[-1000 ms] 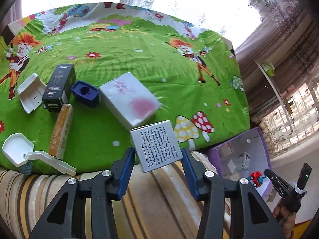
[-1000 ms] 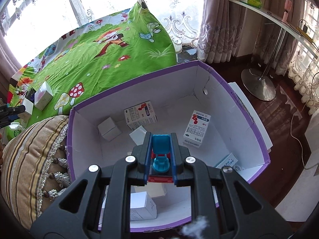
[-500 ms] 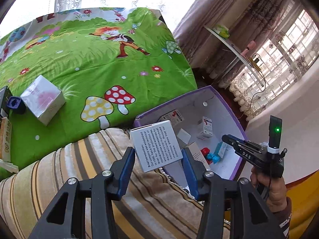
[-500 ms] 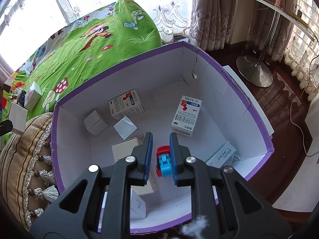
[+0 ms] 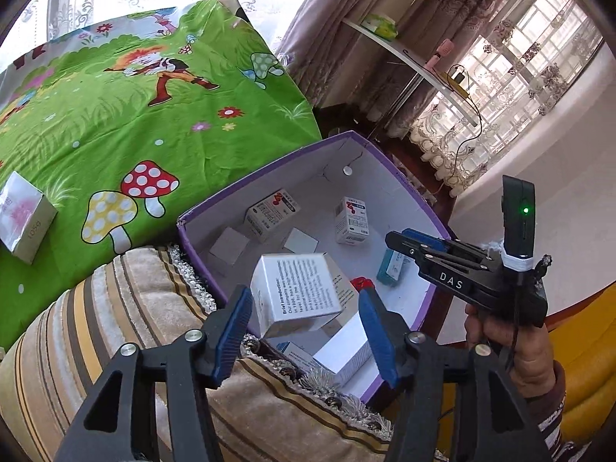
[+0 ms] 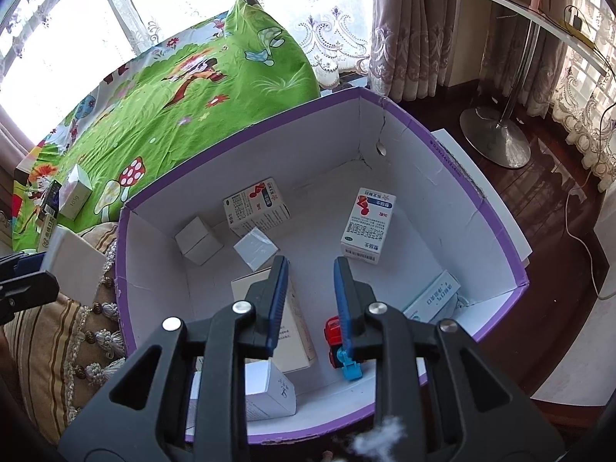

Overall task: Organize rigid objects
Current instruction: 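Release the car and cube box into the purple box with both grippers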

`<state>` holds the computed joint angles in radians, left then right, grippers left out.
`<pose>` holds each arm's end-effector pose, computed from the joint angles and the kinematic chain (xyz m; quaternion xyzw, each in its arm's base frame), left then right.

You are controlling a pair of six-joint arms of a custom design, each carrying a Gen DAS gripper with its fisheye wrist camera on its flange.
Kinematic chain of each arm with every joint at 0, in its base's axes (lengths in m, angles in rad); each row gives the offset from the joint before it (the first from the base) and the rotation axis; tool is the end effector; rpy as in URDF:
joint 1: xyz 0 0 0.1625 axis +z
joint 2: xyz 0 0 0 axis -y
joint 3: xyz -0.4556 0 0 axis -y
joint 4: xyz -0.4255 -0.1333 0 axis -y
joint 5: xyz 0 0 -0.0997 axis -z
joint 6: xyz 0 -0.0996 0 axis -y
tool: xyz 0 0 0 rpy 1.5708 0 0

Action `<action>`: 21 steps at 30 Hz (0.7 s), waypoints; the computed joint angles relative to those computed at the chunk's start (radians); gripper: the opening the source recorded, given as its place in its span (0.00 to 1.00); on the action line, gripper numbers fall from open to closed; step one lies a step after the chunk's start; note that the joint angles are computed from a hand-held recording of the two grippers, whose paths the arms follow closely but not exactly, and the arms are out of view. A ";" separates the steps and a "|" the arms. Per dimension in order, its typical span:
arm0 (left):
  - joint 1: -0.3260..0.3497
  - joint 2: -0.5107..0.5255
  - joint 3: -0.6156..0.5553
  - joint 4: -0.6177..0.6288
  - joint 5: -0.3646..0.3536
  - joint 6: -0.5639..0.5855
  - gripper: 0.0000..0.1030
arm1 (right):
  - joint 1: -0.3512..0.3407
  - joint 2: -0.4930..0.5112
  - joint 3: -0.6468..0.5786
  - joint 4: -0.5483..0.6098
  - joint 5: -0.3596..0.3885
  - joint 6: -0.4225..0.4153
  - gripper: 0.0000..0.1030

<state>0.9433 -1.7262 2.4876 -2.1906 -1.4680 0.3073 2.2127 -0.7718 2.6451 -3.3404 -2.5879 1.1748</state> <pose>-0.0730 -0.3451 0.2069 0.4521 0.8877 0.0616 0.0619 0.2146 -0.2060 0.0117 -0.2053 -0.8481 0.3556 0.3348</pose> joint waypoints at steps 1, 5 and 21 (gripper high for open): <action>0.004 -0.001 -0.002 0.002 -0.004 -0.002 0.62 | 0.005 -0.004 -0.005 0.013 -0.002 0.004 0.41; 0.020 -0.012 -0.008 0.002 -0.020 -0.002 0.63 | 0.029 -0.015 -0.027 0.053 -0.016 0.014 0.51; 0.057 -0.109 -0.008 -0.081 0.055 0.103 0.64 | 0.090 0.041 -0.142 -0.087 0.014 -0.153 0.63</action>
